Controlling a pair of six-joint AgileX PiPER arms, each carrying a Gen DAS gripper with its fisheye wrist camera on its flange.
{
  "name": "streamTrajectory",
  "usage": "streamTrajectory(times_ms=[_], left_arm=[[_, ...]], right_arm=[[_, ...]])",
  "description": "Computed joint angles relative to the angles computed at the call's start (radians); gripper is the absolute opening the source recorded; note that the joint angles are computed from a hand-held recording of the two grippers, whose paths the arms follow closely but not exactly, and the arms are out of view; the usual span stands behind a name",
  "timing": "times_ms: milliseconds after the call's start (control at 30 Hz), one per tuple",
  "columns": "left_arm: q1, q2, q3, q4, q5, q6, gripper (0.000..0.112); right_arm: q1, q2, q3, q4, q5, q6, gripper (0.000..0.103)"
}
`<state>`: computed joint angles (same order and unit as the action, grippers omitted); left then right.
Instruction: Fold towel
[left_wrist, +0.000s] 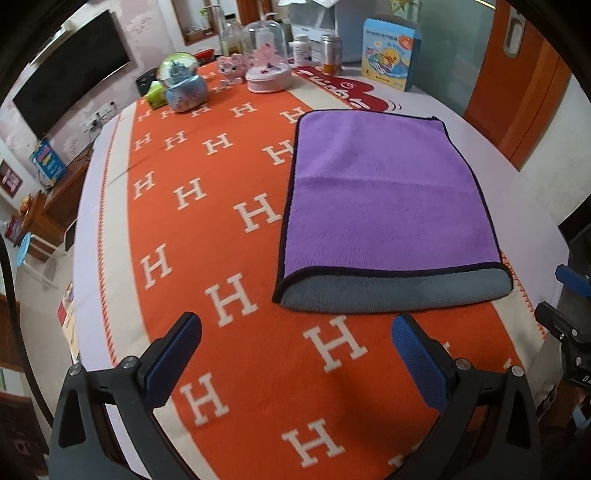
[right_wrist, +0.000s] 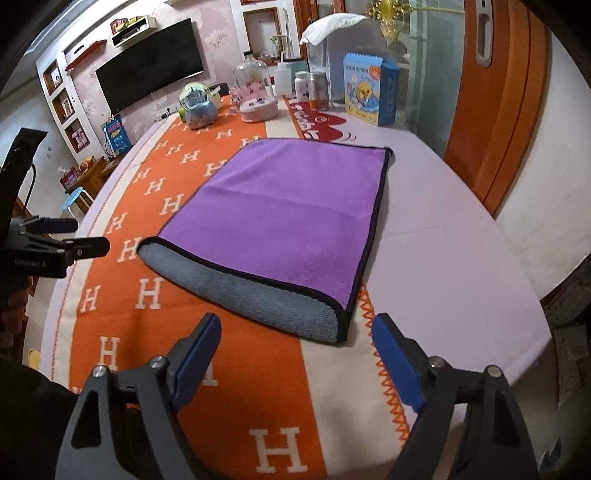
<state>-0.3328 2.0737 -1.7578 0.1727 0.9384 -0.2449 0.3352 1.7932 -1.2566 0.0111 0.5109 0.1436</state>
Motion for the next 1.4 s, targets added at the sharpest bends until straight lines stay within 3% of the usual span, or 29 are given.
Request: streamTrajectory(times_ms=[400,533,733,800,933,1133,1400], left_arm=[[0.059,0.279,-0.291,-0.078,0.075,0.122,0.102],[0.07,0.328,-0.346,-0.106,0.096,0.142,0.102],[0.074,0.385,-0.412,-0.118,0.13,0.156,0.097],[0.076,0.394,-0.422,-0.131,0.134,0.165,0.092],[0.077,0.412,-0.45,-0.15,0.156,0.178,0.08],[0.075,0.392,-0.419,-0.165,0.146,0.176,0.063],[0.072,0.379,-0.405,-0.144,0.153,0.149,0.031]], right_arm=[[-0.052,0.137,-0.056,0.117,-0.011,-0.154,0.065],[-0.065,0.173,-0.084,0.122,-0.004,-0.158,0.063],[-0.075,0.206,-0.11,0.166,0.008,-0.204,0.05],[-0.075,0.217,-0.124,0.175,0.019,-0.215,0.044],[-0.076,0.229,-0.135,0.179,0.031,-0.224,0.042],[-0.085,0.222,-0.126,0.191,0.033,-0.227,0.027],[-0.092,0.216,-0.127,0.196,0.052,-0.219,0.01]])
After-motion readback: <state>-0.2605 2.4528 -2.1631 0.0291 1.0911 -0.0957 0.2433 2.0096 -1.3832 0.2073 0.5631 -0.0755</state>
